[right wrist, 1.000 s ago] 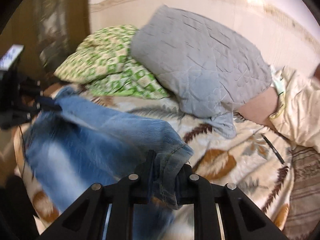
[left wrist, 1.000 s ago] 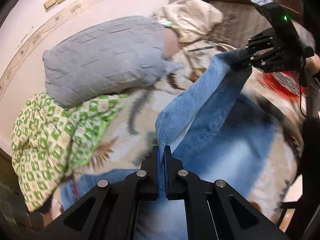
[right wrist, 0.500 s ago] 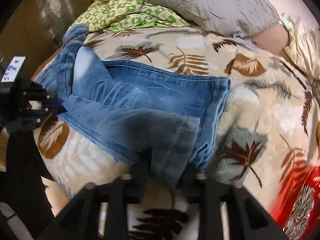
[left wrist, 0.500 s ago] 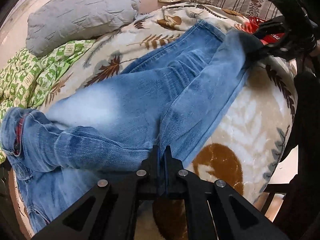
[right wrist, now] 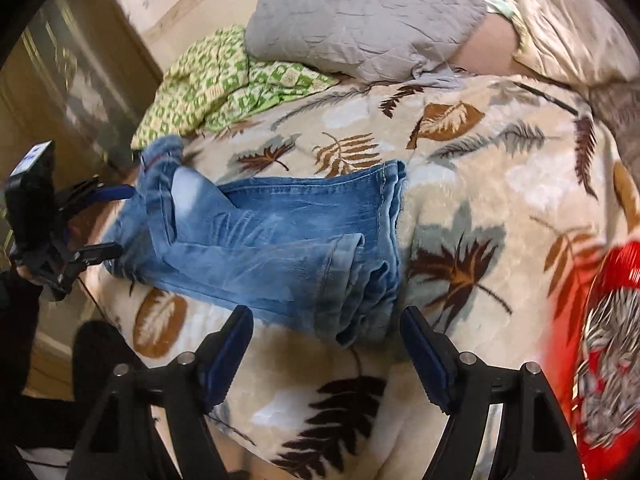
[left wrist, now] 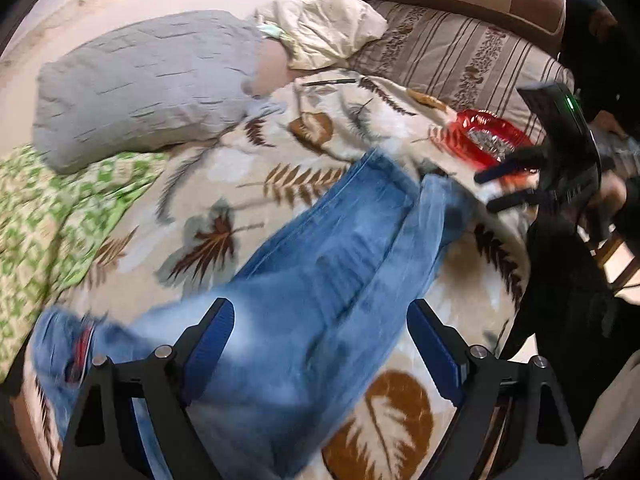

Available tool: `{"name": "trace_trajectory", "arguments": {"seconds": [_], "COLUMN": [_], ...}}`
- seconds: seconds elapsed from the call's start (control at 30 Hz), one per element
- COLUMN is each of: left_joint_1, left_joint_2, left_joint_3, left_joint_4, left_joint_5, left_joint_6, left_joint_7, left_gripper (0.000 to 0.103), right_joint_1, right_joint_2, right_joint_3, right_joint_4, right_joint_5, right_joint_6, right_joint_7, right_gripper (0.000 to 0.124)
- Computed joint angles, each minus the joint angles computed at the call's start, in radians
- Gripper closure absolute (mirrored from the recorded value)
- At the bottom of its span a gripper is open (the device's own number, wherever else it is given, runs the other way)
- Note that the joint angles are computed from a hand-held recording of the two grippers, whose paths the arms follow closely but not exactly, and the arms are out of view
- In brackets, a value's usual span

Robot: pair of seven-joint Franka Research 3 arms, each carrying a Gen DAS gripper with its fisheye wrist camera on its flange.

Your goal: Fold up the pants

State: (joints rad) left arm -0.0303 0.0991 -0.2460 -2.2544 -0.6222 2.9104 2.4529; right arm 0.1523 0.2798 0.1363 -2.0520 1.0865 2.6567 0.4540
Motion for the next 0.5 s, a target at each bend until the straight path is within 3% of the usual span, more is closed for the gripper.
{"name": "trace_trajectory", "arguments": {"seconds": [0.1, 0.27, 0.37, 0.43, 0.5], "left_joint_1": [0.001, -0.034, -0.023, -0.005, -0.01], "left_joint_2": [0.086, 0.235, 0.318, 0.358, 0.385], "left_joint_3": [0.022, 0.051, 0.032, 0.005, 0.001], "left_joint_4": [0.134, 0.317, 0.431, 0.477, 0.499], "left_joint_5": [0.132, 0.462, 0.536, 0.537, 0.561], "left_joint_6": [-0.153, -0.305, -0.423, -0.473, -0.499], "left_joint_7": [-0.037, -0.159, -0.177, -0.152, -0.159], "left_gripper": [0.015, 0.015, 0.016, 0.029, 0.06], "right_joint_1": [-0.005, -0.002, 0.015, 0.019, 0.022], "right_joint_2": [-0.005, -0.003, 0.032, 0.076, 0.114], "right_joint_3": [0.016, 0.024, 0.013, 0.009, 0.011], "right_joint_4": [-0.018, -0.01, 0.034, 0.087, 0.127], "right_joint_5": [0.075, 0.206, 0.171, 0.111, 0.052], "right_joint_6": [0.019, 0.03, 0.033, -0.001, -0.015], "right_joint_7": [-0.053, -0.158, -0.117, -0.046, 0.002], "right_gripper": [0.045, 0.045, 0.045, 0.045, 0.045]}}
